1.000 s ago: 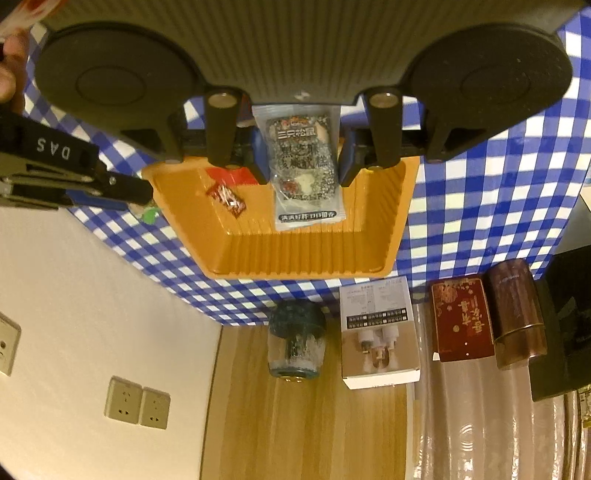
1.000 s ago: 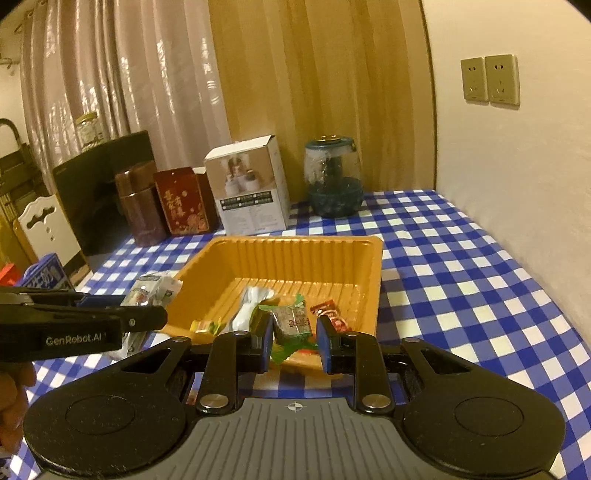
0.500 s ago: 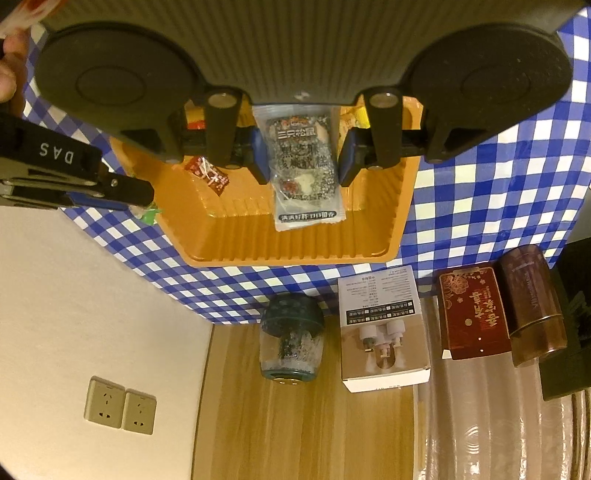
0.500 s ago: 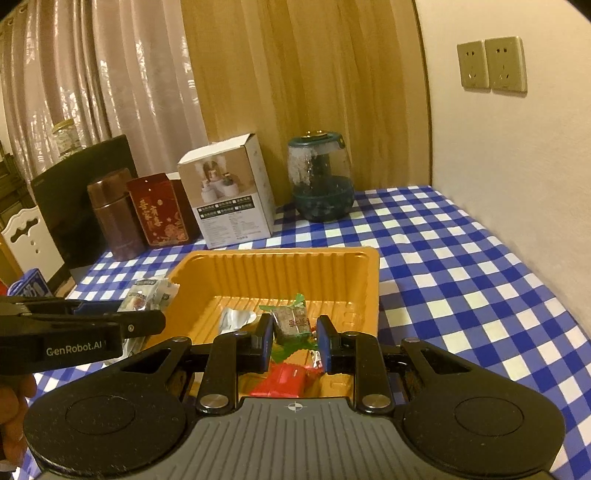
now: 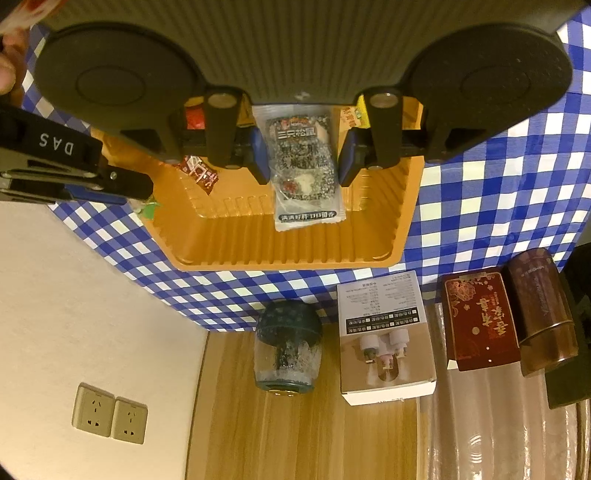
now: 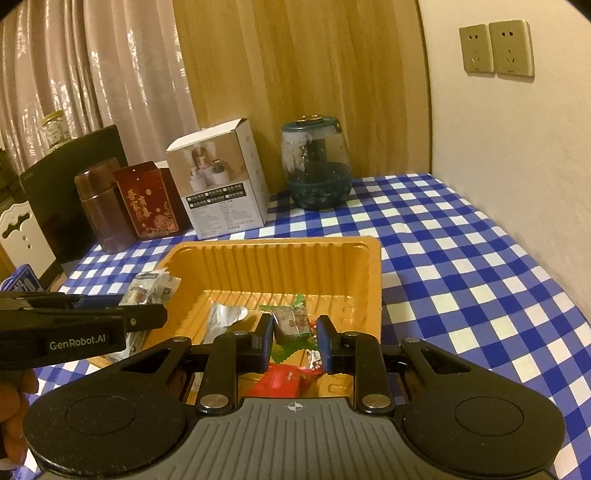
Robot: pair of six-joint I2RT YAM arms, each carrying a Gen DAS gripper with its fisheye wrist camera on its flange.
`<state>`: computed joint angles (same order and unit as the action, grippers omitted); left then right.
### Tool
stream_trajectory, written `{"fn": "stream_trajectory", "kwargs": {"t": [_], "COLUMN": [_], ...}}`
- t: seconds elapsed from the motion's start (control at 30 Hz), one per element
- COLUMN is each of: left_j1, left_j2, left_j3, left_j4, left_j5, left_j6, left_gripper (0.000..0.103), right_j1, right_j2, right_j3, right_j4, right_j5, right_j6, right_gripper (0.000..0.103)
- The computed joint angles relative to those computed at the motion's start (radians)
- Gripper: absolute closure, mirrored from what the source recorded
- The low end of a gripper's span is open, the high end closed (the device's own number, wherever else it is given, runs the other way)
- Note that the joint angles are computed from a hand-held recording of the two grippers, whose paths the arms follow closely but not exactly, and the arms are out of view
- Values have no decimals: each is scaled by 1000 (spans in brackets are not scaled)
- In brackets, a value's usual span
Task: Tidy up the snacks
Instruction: 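Carry the cookie packet and green candy over the orange tray with both tools, then lower both snacks into the tray and open both tools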
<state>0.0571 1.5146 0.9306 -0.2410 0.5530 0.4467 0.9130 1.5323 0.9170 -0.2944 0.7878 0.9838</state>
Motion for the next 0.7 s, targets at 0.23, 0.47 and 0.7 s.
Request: {"fn": "stream_trajectory", "kwargs": {"t": [0.23,0.47,0.7], "left_j1": [5,2,-7], "left_j2": [28,52,70], "left_j3": [10,25,23], "left_j4": [14,19,39], "left_j5": [-11,-12,-9], "left_j6": [-7,-14,-18], "left_gripper": [67,67,65], "right_j1": [-15,-20,-17], "right_j2": [6,8,13], "right_j3": [-5,-11,-9], "right_j4": [8,15,13], "right_j5": [-13,-22,-22], "right_j6": [-6,-10,-6], "right_gripper": [77,77,77]}}
